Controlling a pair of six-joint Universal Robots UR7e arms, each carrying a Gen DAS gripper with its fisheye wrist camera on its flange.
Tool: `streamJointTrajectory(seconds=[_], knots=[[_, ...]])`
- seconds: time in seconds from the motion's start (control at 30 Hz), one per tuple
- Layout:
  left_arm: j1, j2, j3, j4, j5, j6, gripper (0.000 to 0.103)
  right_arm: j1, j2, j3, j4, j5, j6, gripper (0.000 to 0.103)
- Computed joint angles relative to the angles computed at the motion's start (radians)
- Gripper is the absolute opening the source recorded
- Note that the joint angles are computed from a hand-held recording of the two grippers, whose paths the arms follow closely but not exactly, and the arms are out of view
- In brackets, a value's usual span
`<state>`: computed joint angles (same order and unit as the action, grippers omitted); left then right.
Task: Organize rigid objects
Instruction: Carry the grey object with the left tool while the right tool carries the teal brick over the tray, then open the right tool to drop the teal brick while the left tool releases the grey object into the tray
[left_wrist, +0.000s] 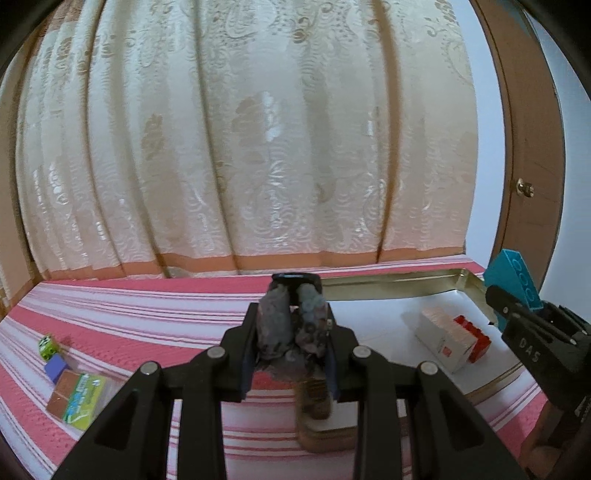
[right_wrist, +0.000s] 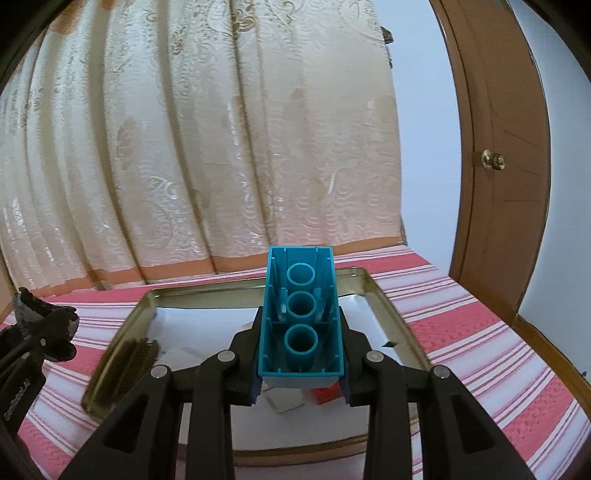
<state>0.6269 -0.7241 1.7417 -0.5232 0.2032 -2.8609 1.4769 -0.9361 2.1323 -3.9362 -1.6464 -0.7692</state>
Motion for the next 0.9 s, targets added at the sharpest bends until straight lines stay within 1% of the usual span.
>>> streamJointTrajectory(seconds=[0.23,0.4,0.5,0.63,0.7,0.73,0.9], knots=[[0.026,0.075,-0.108,0.142,0.042,-0.085,0.029,-0.004,0.009,-0.052,0.048,-0.049,0.001,0.034],[0.047,0.133,-0.188,0.250,0.056,-0.143,0.029,0.006,0.033,-0.082,0.078,-0.092,-0.036,0.034],[0.053,0.154,-0.216,0.306,0.055,-0.182,0.029,0.009,0.034,-0.085,0.109,-0.094,-0.039,0.034],[0.065,0.183,-0.259,0.405,0.060,-0.267,0.029,0.017,0.046,-0.086,0.121,-0.103,-0.064,0.034],[0.070,0.200,-0.286,0.469,0.060,-0.318,0.029,0.020,0.047,-0.087,0.131,-0.101,-0.065,0.034],[0.072,0.202,-0.292,0.481,0.063,-0.327,0.029,0.021,0.047,-0.087,0.134,-0.100,-0.065,0.034],[0.077,0.217,-0.318,0.545,0.060,-0.385,0.029,0.017,0.035,-0.080,0.177,-0.067,-0.058,0.035]])
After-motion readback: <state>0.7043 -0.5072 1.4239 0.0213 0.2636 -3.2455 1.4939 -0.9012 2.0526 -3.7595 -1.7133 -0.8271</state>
